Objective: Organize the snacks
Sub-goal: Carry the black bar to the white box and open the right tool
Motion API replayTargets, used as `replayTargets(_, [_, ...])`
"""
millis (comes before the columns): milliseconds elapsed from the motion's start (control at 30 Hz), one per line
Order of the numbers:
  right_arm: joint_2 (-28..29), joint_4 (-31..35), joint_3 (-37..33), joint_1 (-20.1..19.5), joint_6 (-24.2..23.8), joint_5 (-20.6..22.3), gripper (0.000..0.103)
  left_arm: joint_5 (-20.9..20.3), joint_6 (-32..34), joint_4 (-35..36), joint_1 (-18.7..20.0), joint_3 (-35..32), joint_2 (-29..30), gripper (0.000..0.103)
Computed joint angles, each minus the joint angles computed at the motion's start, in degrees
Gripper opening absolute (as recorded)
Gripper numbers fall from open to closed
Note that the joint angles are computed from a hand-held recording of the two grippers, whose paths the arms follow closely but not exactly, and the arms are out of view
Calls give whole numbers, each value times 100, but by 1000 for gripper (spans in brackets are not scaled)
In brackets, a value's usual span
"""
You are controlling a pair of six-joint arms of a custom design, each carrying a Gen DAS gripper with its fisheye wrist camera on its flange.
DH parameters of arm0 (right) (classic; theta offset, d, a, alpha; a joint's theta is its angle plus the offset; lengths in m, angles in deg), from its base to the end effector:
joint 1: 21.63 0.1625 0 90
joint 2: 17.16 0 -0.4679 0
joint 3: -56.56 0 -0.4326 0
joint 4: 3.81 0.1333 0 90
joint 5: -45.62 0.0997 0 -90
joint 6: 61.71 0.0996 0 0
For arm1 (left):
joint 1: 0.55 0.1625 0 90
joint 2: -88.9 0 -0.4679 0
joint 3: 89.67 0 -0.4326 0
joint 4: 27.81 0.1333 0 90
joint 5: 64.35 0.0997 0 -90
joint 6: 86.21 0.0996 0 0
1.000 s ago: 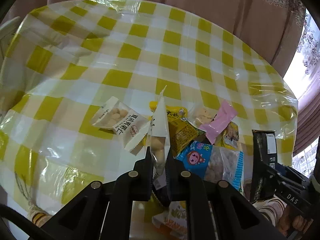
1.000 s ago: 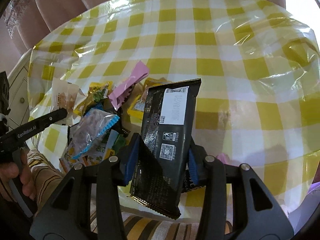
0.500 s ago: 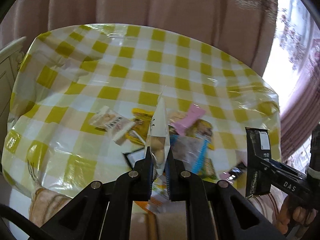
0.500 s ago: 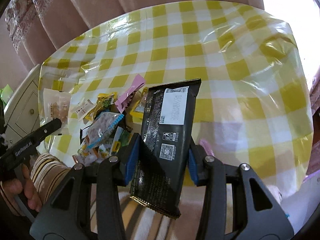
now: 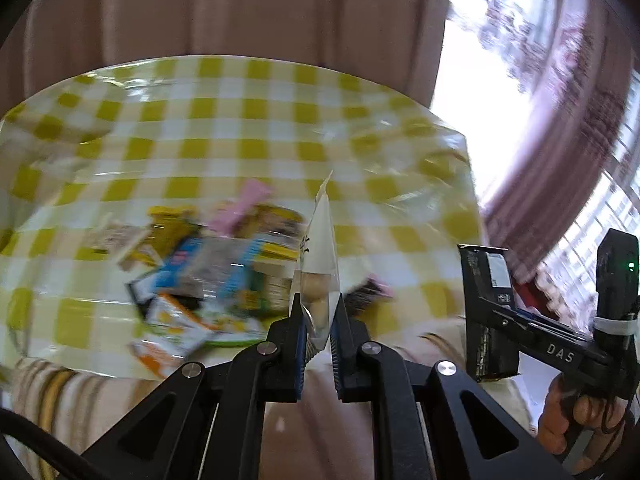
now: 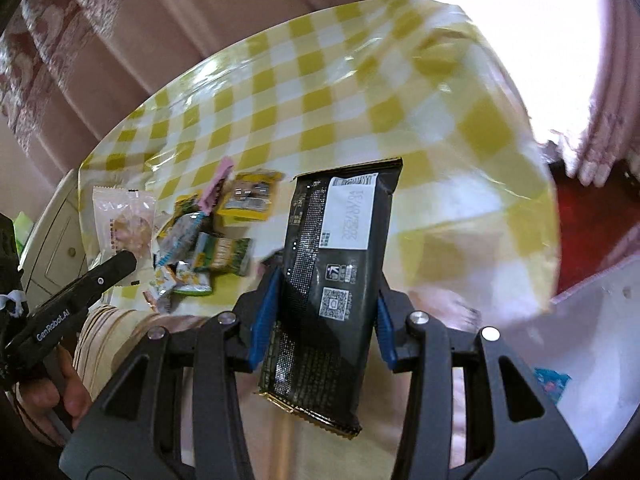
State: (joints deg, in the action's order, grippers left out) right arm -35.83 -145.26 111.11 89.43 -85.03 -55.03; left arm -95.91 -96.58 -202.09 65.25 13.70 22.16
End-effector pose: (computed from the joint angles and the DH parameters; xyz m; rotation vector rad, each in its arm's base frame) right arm 0.4364 -0.8136 -0.0088 1.0703 -2.7228 0.3945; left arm -0.0624 -0.6710 0.3728 -0.2617 2.1438 -1.2325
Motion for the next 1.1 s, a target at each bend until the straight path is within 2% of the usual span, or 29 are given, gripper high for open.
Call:
replayTargets(200, [-373, -330, 366, -252, 226, -350, 48, -586, 227, 256, -114, -401, 436, 11])
replayTargets(433, [-637, -473, 553, -556, 578, -872, 48, -1505, 411, 900, -155, -1045, 1020, 11])
replayTargets(667, [-669, -251, 443, -773, 982, -1462, 48, -2434, 271, 2009, -88, -1806, 1592, 11])
replayTargets(867, [-666, 32, 352, -892, 1184, -1653, 47, -2830, 53, 2916, -26, -2308, 1928, 12])
replayTargets(1000, [-655, 88, 324, -915, 1219, -1675, 48, -2852, -60, 3290, 7, -2385, 1955, 17])
replayTargets(1100, [-620, 163, 254, -902, 1200, -1669, 48, -2846, -182, 3291, 10, -2372, 1936, 36])
